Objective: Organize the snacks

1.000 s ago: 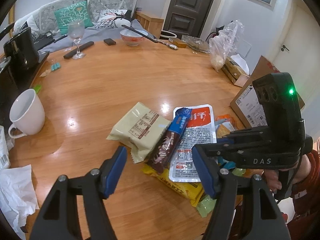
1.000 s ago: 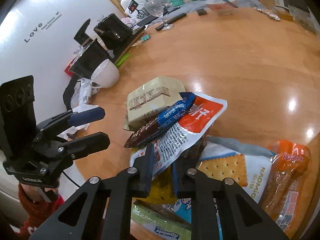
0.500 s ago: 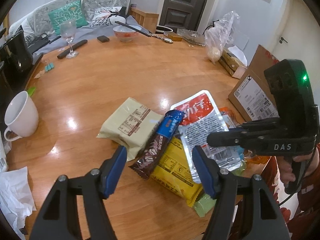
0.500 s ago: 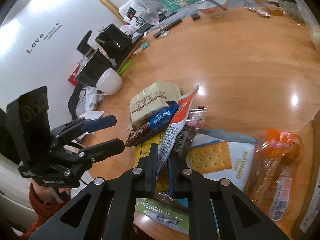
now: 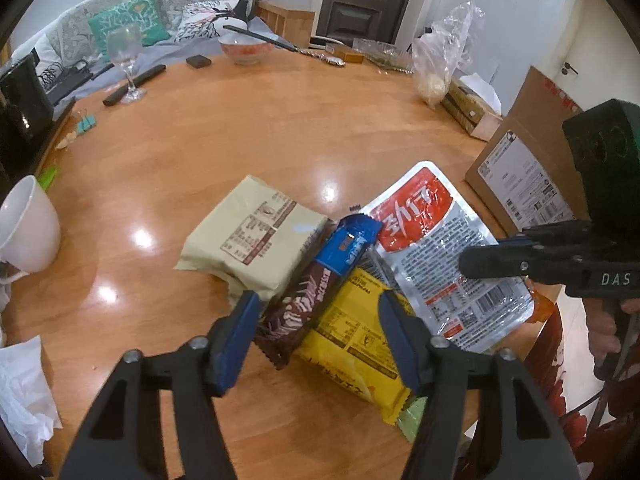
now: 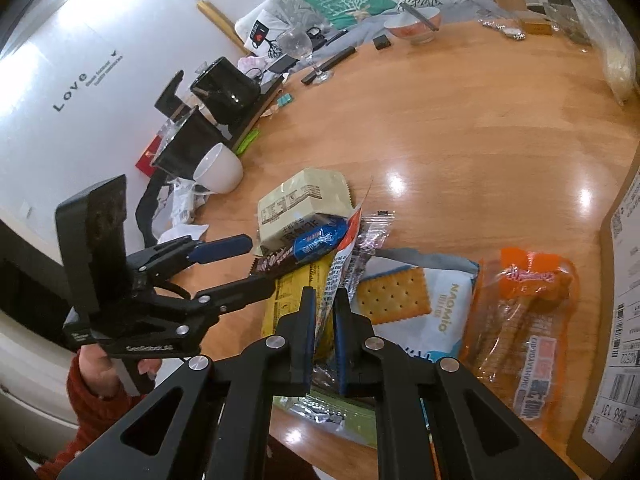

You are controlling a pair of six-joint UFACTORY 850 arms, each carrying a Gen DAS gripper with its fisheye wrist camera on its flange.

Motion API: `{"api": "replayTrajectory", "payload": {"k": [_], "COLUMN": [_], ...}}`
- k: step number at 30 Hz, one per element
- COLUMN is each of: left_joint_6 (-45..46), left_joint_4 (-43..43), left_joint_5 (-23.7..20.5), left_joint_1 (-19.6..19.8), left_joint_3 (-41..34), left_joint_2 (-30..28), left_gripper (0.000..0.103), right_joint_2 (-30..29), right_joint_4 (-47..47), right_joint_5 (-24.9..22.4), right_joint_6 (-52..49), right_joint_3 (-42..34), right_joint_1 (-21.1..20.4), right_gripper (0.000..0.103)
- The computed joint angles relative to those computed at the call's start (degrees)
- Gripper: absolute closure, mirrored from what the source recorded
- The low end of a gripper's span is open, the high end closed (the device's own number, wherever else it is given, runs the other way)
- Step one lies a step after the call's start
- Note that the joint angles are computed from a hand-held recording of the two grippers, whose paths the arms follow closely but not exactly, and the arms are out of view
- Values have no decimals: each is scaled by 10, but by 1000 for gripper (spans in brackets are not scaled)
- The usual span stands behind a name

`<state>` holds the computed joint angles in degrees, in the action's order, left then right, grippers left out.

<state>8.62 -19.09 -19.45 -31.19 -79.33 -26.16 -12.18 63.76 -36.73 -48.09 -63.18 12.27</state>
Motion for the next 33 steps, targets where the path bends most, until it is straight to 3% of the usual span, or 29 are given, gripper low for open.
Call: {"api": "replayTrajectory", "payload": {"k": [5, 10, 25, 29, 33], "left_joint_6": [-19, -22, -85, -29, -20], "left_joint_4": [28, 34, 83, 15, 8], "left_joint_5": [-3, -11, -22, -18, -26], "left_joint_1": [0, 2, -3, 7, 7], "left_joint_3": [-7, -5, 17, 24, 24], "left_joint_2": [-7, -5, 10, 12, 15], "left_gripper": [47, 55, 56, 58, 65], "right_joint_2": [-7, -12, -15, -18, -18], "right_joint_4": [-3, -2, -3, -2, 0], "right_joint_5": [-6, -11, -9, -10, -12], "right_joint_6": [-1, -7, -12, -15, -16], "right_joint_3": [-5, -9, -13, -14, -14], "right_joint_1": [1, 1, 4, 5, 5], "right_gripper": [99, 99, 99, 99, 99]}}
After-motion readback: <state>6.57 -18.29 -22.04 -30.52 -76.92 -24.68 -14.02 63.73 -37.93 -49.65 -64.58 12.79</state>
